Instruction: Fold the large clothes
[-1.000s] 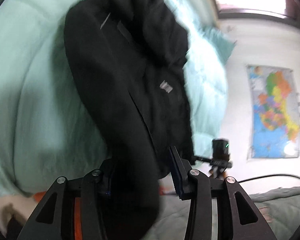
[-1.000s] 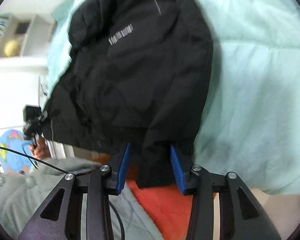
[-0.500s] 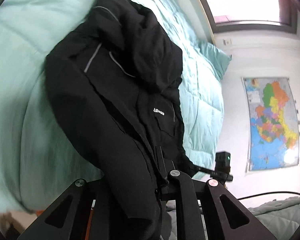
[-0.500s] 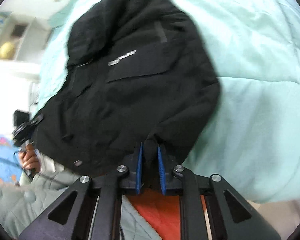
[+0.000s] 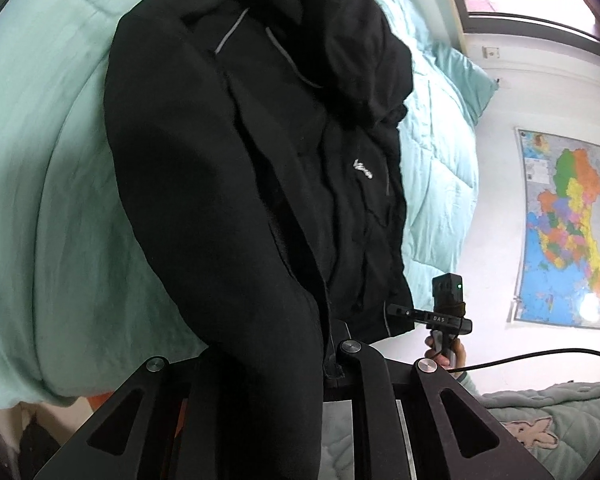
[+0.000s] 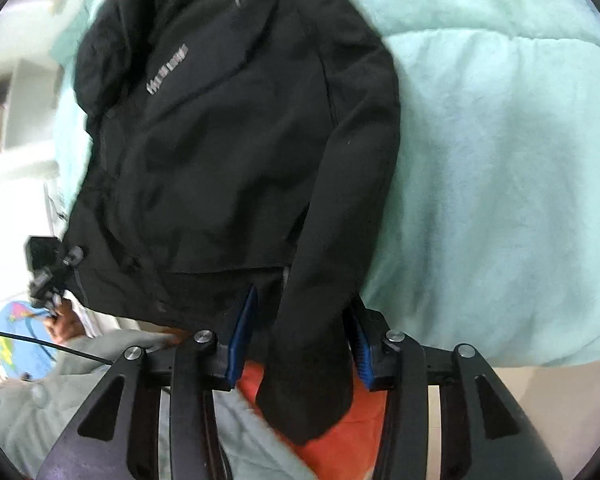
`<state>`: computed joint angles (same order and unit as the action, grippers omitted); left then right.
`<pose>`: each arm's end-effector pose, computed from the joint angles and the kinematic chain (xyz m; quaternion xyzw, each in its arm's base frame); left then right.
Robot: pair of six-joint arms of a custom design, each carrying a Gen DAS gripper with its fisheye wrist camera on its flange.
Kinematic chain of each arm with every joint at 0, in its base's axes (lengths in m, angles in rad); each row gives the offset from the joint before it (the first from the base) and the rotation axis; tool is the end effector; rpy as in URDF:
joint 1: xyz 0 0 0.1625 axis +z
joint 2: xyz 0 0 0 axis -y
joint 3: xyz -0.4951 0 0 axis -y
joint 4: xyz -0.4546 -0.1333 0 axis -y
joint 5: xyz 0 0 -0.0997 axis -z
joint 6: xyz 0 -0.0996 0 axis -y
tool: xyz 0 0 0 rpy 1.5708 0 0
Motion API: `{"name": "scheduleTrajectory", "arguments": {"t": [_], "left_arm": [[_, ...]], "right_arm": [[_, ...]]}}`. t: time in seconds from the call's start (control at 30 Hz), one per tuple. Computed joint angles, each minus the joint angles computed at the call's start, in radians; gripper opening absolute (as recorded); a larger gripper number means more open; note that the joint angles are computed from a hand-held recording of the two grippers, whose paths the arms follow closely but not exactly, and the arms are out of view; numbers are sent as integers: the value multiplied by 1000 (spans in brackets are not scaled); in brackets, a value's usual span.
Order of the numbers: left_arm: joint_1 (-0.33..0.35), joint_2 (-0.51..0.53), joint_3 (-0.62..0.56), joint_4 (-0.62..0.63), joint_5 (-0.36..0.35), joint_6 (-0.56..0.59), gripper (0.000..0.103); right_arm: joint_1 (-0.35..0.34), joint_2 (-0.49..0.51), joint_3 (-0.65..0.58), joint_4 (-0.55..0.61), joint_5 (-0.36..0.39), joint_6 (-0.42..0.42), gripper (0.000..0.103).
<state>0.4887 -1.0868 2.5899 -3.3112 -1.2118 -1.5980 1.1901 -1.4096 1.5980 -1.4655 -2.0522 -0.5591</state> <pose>-0.2565 -0.3270 0.0800 0.2697 -0.9393 0.1992 0.0728 -0.1405 -0.5856 0.4527 0.1203 -0.9538 -0.2335 0.1459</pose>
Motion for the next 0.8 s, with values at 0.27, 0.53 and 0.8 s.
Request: {"name": "scheduleTrajectory", "arguments": {"t": [0.27,0.53,0.8], "left_arm": [[-73,-43,9,-27,225,-24,13],[-39,-180,-49,-5,447,131,14],[127,-256,-198,39,396,345,22]], "right_arm": [[58,-25,-46,-38,178,-85,14],[157,59,-226,-62,506,-85,14],[272,236,-416,-199,643,1,14]]}}
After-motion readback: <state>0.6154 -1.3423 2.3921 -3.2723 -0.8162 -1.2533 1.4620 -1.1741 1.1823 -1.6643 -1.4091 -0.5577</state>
